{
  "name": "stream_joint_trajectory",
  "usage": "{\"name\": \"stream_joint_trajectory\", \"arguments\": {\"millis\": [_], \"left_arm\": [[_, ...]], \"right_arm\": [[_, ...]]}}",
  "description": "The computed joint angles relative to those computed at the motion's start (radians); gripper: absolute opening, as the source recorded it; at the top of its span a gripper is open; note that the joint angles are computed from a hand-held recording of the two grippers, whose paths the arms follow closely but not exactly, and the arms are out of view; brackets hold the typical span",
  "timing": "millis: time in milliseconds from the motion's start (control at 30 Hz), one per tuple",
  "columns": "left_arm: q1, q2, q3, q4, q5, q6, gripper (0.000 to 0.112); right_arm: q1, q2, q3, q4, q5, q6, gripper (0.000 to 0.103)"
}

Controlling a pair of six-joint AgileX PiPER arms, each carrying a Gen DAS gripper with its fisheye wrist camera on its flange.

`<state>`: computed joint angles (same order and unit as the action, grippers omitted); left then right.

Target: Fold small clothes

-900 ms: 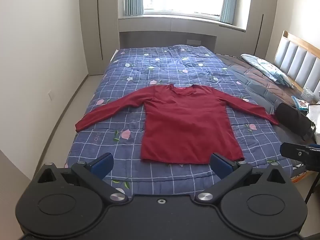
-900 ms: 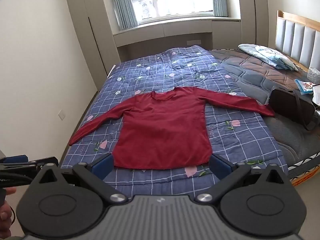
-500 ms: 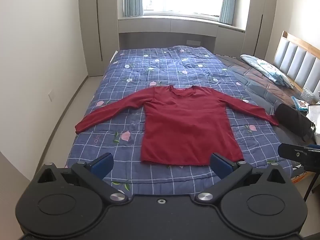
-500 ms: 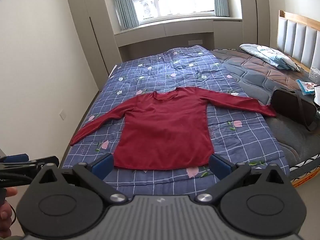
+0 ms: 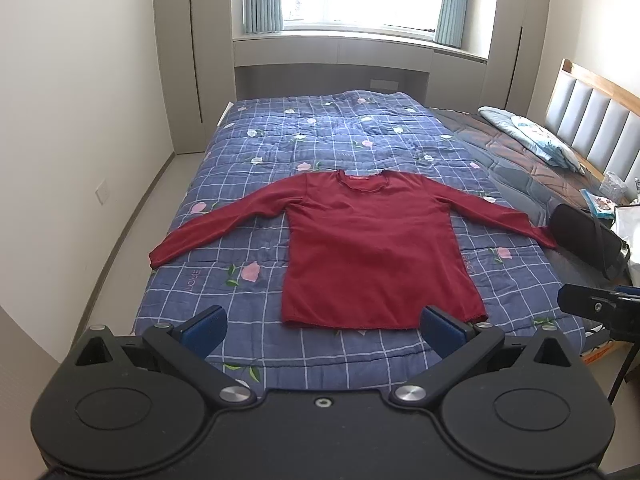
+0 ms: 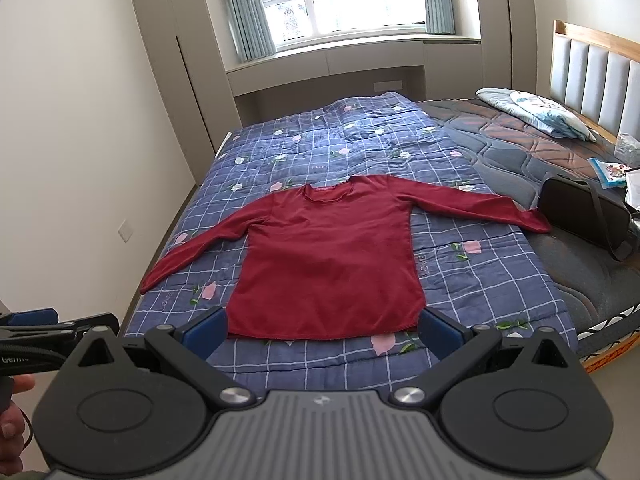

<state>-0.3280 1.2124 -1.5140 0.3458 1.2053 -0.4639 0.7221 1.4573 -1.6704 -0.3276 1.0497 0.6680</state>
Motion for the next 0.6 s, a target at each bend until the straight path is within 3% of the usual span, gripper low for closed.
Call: {"name": "stream_joint_trajectory", "arguments": {"millis": [600], "left_arm": [[0.012, -0.004, -0.011, -0.008, -0.006, 0.025, 0.102]], "right_arm": [[0.015, -0.003, -0.026, -0.022, 0.014, 0.013, 0.103]]}}
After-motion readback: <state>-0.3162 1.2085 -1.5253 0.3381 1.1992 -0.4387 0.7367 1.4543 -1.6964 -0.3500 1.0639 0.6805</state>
